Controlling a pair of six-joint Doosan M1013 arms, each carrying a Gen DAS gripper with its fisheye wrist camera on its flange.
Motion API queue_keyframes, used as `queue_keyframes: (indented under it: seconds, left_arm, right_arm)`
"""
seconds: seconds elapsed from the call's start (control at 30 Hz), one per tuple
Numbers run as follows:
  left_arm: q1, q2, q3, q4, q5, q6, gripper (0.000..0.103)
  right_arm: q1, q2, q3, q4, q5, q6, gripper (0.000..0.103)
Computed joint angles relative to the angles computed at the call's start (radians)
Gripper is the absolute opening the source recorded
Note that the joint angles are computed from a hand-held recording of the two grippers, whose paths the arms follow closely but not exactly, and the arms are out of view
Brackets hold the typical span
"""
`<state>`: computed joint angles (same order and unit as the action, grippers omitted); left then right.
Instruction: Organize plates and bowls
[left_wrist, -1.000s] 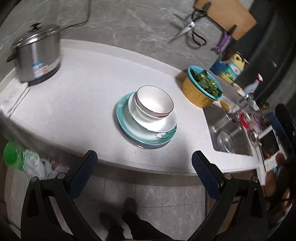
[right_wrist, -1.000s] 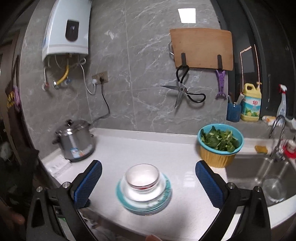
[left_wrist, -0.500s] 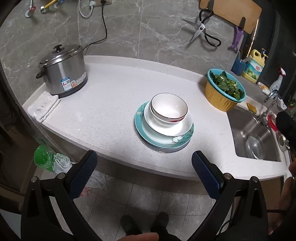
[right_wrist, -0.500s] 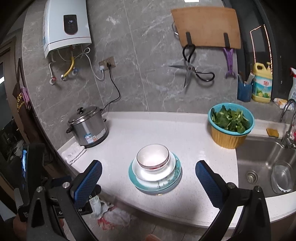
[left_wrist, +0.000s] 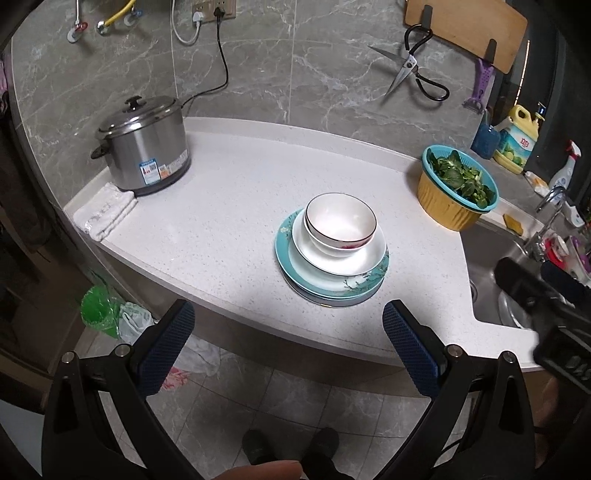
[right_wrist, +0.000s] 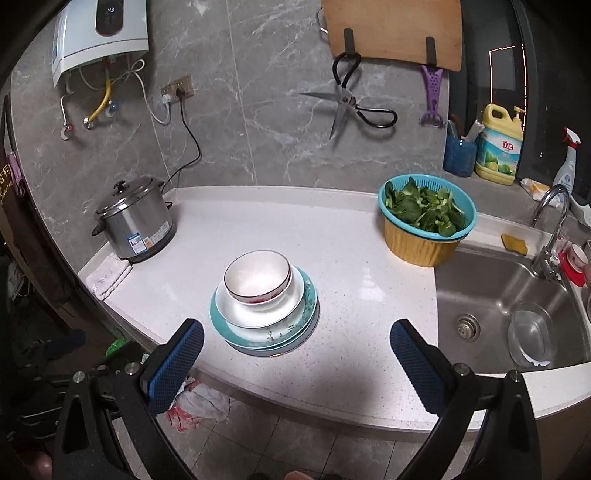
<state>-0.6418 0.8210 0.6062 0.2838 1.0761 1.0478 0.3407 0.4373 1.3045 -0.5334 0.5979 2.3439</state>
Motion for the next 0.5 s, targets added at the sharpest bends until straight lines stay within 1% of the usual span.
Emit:
queue_keyframes:
  seconds: [0.07, 0.13, 0.2, 0.5]
  left_arm:
    - [-0.002, -0.002, -0.003, 0.025, 0.007, -0.018, 0.103]
    - [0.001, -0.007, 0.001, 0.031, 0.003, -0.026, 0.103]
    - [0.004, -0.010, 0.002, 0.045, 0.002, -0.038, 0.103]
    - [0.021, -0.001, -0.022, 0.055, 0.029, -0.054, 0.103]
  right_arm:
    - [0.005, 0.014, -0.023, -0.004, 0.037, 0.006, 0.103]
    - [0.004, 0.020, -0.034, 0.025, 0.043, -0.004, 0.103]
    - [0.005, 0.026, -0.046, 0.026, 0.056, -0.014, 0.103]
    - [0.002, 0.039, -0.068, 0.038, 0.062, -0.036, 0.103]
